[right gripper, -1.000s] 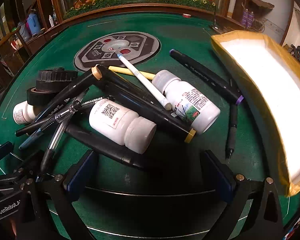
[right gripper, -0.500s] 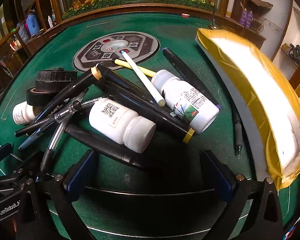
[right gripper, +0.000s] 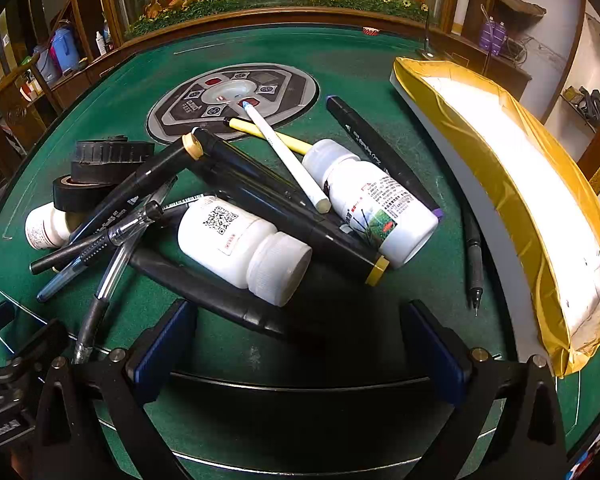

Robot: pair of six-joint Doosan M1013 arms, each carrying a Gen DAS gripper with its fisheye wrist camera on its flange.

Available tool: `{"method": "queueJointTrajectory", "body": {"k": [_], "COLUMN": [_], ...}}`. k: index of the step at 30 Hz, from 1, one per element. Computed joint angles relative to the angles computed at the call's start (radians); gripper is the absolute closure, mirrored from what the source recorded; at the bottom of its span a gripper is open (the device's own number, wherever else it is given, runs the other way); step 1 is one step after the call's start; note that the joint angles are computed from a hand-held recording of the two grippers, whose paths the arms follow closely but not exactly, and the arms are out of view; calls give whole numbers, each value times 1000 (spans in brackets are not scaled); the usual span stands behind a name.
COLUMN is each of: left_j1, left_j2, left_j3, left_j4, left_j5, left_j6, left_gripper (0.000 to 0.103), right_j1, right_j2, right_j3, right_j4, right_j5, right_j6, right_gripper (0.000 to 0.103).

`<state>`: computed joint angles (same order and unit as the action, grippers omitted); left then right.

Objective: Organize rigid objects
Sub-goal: 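Move both tools toward the pile of pens and bottles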

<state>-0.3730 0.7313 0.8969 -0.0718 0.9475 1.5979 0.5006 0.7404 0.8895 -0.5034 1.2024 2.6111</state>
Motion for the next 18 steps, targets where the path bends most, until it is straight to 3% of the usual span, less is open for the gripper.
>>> {"method": "queueJointTrajectory", "body": {"k": [6, 11, 18], "left_j1": [-1, -13, -36], "left_j2": [-26, -50, -73], "left_j3": [45, 82, 117], "left_j4": [-4, 17, 54], "left_j5": [-67, -124, -183], "left_j6": [36, 66, 106], "left_gripper": [1, 1, 1], "right_j1": [0, -30, -21], "right_j2": [-5, -32, -115], "right_j3": [9, 40, 159], "right_j4": [2, 162, 150], "right_j5": [-10, -93, -232], "right_j6": [-13, -308, -364], "right_gripper": [0, 0, 0]}}
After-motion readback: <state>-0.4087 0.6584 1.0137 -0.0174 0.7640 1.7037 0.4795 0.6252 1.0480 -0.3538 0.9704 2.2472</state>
